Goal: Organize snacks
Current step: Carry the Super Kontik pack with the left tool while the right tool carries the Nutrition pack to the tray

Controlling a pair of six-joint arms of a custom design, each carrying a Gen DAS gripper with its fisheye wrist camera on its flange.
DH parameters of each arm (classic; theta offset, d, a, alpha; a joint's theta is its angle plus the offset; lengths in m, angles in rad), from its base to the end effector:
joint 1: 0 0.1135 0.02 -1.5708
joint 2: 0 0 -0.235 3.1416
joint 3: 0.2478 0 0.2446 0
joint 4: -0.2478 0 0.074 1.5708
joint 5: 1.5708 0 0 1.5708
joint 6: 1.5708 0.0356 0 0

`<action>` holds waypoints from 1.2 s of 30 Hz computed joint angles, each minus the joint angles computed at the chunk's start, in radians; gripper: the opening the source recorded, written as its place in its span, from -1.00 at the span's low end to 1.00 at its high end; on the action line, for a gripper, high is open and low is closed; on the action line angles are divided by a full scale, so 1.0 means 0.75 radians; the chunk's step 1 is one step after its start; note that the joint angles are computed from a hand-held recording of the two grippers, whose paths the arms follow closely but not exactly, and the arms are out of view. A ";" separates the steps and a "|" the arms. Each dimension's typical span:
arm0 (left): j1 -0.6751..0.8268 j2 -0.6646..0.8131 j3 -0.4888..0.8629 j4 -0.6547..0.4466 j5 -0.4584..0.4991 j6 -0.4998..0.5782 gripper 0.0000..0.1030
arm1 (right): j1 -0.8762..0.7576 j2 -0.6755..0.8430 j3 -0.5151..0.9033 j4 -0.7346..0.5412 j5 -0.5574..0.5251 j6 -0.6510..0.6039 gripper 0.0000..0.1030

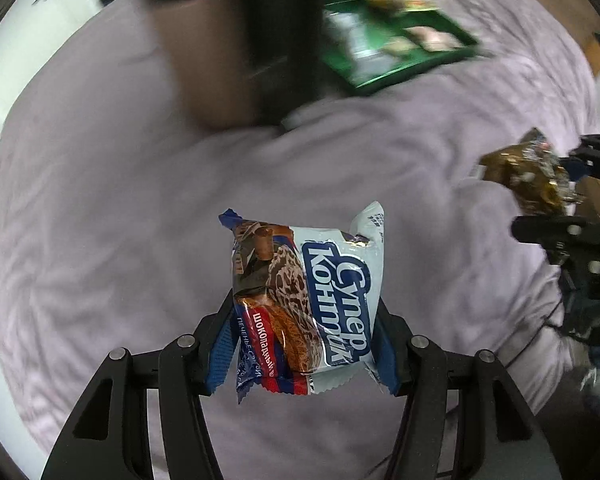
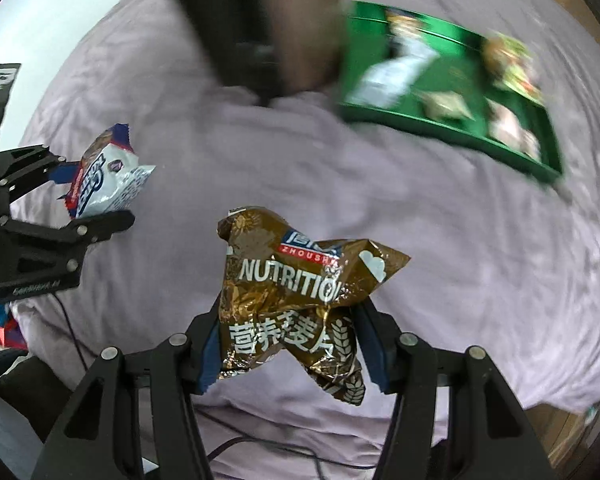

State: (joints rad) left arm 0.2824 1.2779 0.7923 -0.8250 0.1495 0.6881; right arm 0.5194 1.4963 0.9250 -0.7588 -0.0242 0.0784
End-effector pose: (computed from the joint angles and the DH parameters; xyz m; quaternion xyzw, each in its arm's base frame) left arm 0.2108 0.0556 0.1753 0.2087 0.9666 -0.0052 0.1490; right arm 0.2258 0.1301 0.1637 -0.2185 0.9683 0.0468 0.1112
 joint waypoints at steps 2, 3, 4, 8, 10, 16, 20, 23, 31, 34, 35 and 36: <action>-0.150 0.020 0.035 -0.004 0.000 -0.089 0.03 | -0.096 -0.043 -0.030 0.001 -0.002 -0.041 -0.28; -0.205 0.034 0.053 -0.003 0.002 -0.128 0.03 | -0.140 -0.066 -0.044 0.001 -0.005 -0.064 -0.28; -0.276 0.049 0.077 -0.005 0.005 -0.184 0.03 | -0.173 -0.064 -0.038 0.006 -0.004 -0.070 -0.28; -0.472 0.162 0.193 0.021 0.011 -0.357 0.03 | -0.364 -0.028 0.028 0.026 -0.019 -0.168 -0.29; -0.532 0.260 0.296 0.039 0.023 -0.442 0.03 | -0.433 0.021 0.078 0.052 -0.020 -0.204 -0.29; -0.633 0.592 0.619 0.138 -0.009 -0.646 0.03 | -0.586 0.275 0.344 0.139 -0.036 -0.321 -0.30; -0.670 0.827 0.871 0.175 -0.062 -0.745 0.03 | -0.637 0.463 0.540 0.186 -0.057 -0.351 -0.30; -0.680 1.018 1.112 0.165 -0.117 -0.814 0.03 | -0.661 0.578 0.657 0.209 -0.079 -0.346 -0.30; -0.673 1.507 1.818 -0.029 -0.207 -0.968 0.03 | -0.661 0.852 0.937 0.223 -0.147 -0.312 -0.30; -0.681 1.687 2.084 -0.130 -0.244 -0.994 0.03 | -0.643 0.947 1.027 0.236 -0.130 -0.303 -0.29; -0.683 1.739 2.161 -0.160 -0.255 -1.002 0.03 | -0.642 0.968 1.048 0.236 -0.127 -0.297 -0.29; -0.684 1.775 2.212 -0.180 -0.258 -1.008 0.03 | -0.642 0.992 1.074 0.233 -0.118 -0.294 -0.29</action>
State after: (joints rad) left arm -0.2307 2.6092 2.4514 -0.9597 -0.0442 -0.0681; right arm 0.0380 2.2405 1.7304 -0.5840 -0.1130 -0.1420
